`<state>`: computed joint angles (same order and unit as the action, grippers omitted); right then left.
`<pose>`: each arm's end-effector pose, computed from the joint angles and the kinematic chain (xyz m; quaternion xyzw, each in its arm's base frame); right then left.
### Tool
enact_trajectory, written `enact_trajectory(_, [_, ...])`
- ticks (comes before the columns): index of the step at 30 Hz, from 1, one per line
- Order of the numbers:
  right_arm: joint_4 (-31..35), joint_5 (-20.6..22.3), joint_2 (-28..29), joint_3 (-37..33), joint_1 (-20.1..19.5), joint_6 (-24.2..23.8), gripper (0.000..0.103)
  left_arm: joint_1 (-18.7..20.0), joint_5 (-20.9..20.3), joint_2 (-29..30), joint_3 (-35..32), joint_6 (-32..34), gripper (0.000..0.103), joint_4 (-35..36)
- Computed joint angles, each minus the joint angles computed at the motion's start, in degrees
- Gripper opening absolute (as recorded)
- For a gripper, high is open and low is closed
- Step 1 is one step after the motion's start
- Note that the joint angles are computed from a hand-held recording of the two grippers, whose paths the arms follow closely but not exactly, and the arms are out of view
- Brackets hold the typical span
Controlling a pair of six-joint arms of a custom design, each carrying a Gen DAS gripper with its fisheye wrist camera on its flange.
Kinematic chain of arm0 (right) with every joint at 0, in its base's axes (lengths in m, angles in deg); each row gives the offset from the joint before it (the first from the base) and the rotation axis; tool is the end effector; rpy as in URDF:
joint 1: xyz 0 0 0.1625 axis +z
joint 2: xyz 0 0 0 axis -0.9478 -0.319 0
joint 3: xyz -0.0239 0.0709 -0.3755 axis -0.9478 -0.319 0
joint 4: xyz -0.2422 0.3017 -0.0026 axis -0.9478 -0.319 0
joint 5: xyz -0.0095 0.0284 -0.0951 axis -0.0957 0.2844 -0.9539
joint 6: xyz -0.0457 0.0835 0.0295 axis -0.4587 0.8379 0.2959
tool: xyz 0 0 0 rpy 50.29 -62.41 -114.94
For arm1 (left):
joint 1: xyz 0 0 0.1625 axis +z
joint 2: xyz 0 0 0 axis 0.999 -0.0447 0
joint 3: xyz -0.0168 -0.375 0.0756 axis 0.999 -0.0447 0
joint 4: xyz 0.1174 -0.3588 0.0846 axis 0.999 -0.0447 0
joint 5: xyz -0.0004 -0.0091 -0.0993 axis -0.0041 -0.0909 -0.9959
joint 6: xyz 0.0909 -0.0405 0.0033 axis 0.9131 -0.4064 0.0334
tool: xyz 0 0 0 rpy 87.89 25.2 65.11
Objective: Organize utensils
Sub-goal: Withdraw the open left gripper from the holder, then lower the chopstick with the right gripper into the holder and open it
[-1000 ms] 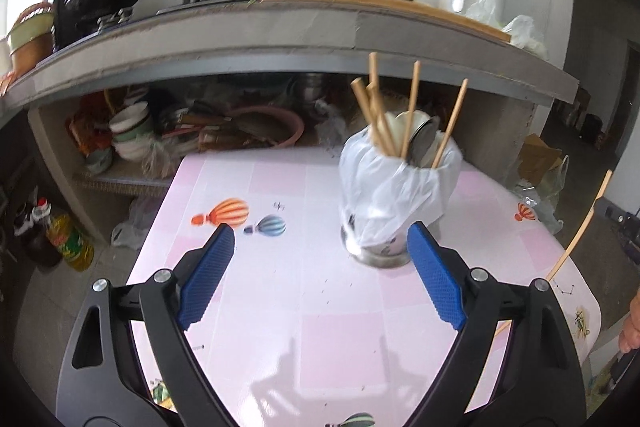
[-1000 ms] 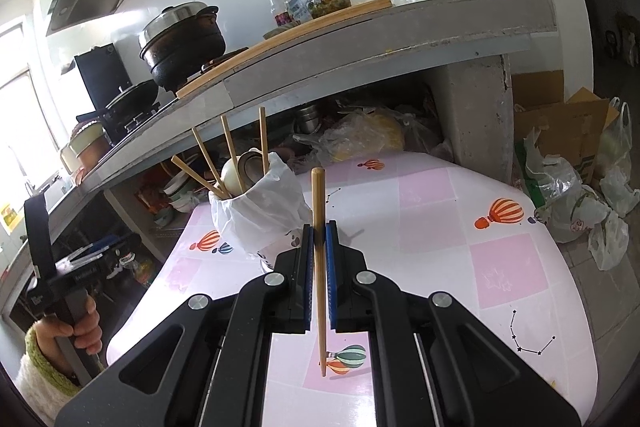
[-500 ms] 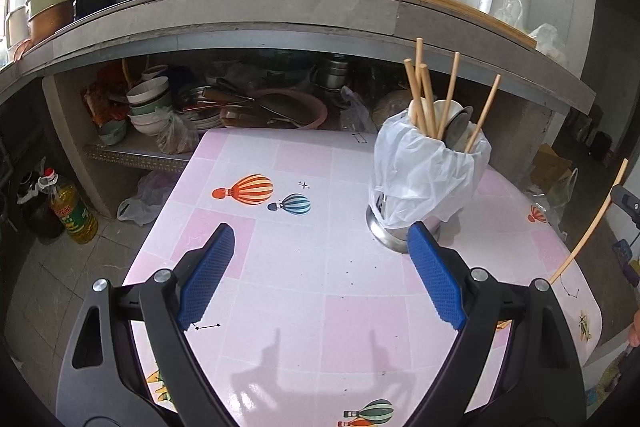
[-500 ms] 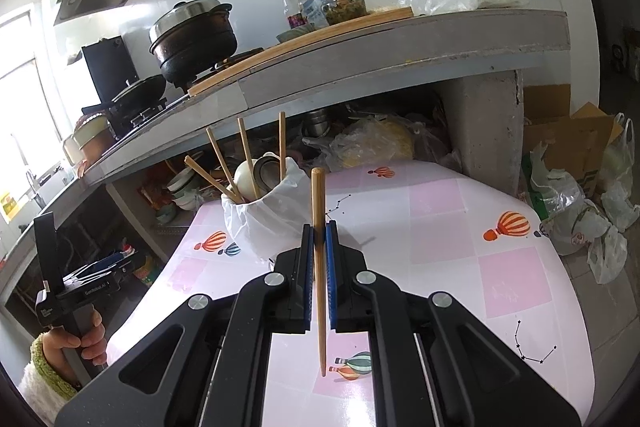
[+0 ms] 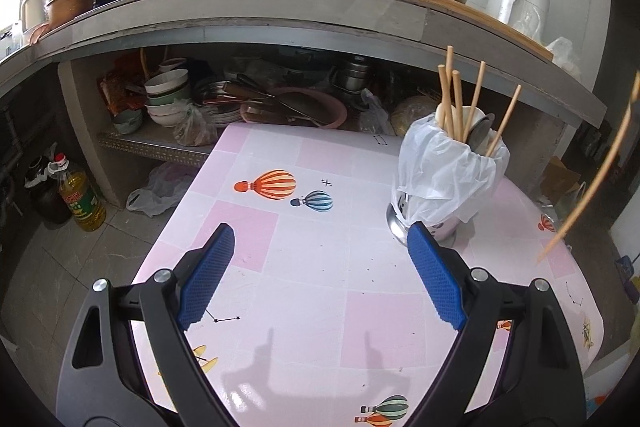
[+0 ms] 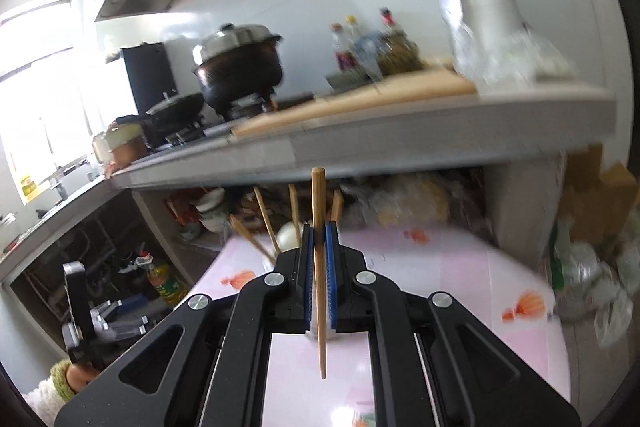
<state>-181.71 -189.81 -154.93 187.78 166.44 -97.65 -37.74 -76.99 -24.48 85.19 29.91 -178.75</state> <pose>0.1445 -0.4991 0.4098 0.1104 -0.7741 0.5736 0.2440 -0.2985 -0.6453 0.1064 0.3087 0.8656 -0.3389 0.2017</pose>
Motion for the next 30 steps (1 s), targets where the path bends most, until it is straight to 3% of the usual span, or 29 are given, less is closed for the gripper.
enact_trajectory(3, [1.7, -0.5, 2.5, -5.7, 2.0, -3.0, 0.006, 0.3, 0.0, -0.3, 0.4, -0.4, 0.084, -0.3])
enact_trajectory(8, [5.6, 1.2, 6.5, -14.3, 3.1, -3.2, 0.006, 1.1, 0.2, -0.9, 0.9, -0.9, 0.084, -0.6])
enact_trajectory(17, [10.0, 0.1, 16.4, -28.0, 2.4, -5.6, 0.006, 2.2, 1.3, -1.8, 1.5, -1.9, 0.084, -1.0])
enact_trajectory(24, [11.9, -0.8, 19.6, -29.9, -0.4, -4.4, 0.006, 2.8, 1.1, -2.4, 1.8, -2.9, 0.084, -1.0])
enact_trajectory(30, [13.3, 1.6, 18.7, -26.6, -2.5, -2.2, 0.006, 2.7, 0.6, -2.0, 1.6, -2.5, 0.084, -1.3])
